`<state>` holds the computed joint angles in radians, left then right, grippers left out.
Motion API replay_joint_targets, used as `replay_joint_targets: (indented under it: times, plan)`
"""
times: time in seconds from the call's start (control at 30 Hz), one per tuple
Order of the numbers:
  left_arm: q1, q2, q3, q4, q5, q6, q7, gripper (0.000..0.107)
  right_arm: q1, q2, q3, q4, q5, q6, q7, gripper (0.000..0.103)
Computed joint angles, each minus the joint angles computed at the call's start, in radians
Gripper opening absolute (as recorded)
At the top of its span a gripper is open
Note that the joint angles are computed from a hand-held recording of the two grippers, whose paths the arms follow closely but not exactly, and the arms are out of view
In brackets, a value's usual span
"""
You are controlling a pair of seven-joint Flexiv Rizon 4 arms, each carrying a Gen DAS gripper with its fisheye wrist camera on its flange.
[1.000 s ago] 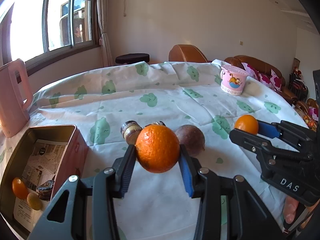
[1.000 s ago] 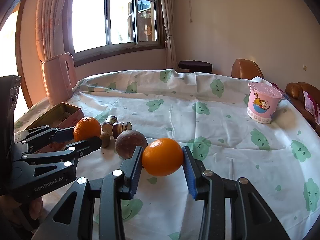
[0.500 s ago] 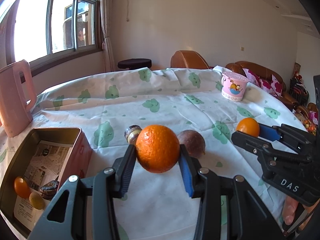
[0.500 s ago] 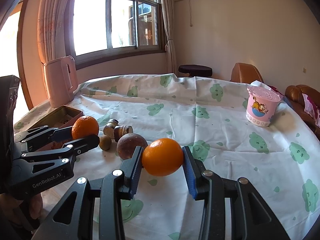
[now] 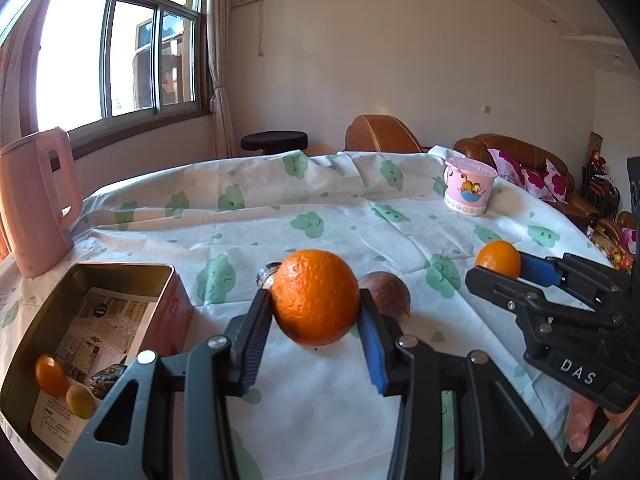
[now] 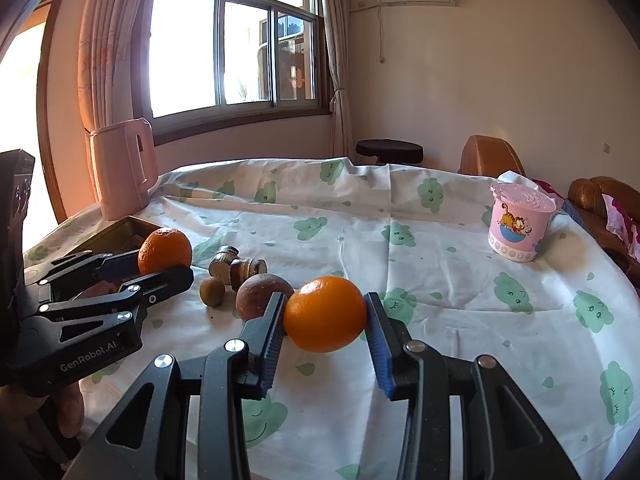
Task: Organize fruits
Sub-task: 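Lift both oranges off the pile with both grippers, then carry both oranges over the tin box and lower them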
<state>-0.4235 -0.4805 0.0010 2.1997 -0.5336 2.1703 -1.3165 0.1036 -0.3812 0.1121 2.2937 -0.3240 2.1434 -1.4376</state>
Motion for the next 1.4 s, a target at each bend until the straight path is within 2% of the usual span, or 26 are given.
replay_joint_targets:
  times: [0.3, 0.53, 0.8, 1.13, 1.4]
  plan:
    - [-0.018, -0.008, 0.002, 0.011, -0.027, 0.072, 0.013, 0.044, 0.038, 0.004, -0.019, 0.007, 0.057, 0.023, -0.044, 0.041]
    - [-0.001, -0.005, -0.017, 0.026, -0.031, 0.109, 0.0, 0.044, 0.07, 0.008, -0.032, 0.012, 0.108, 0.042, -0.087, 0.041]
    - [0.018, 0.015, -0.02, 0.064, -0.029, 0.126, -0.031, 0.044, 0.124, 0.02, -0.046, 0.01, 0.167, 0.008, -0.161, 0.041]
    - [0.03, 0.046, -0.005, 0.123, -0.057, 0.164, -0.044, 0.044, 0.123, 0.046, -0.003, 0.007, 0.125, -0.025, -0.156, 0.041]
    - [0.079, 0.085, -0.002, 0.171, -0.04, 0.181, -0.073, 0.044, 0.147, 0.071, 0.011, -0.014, 0.092, -0.072, -0.151, 0.041]
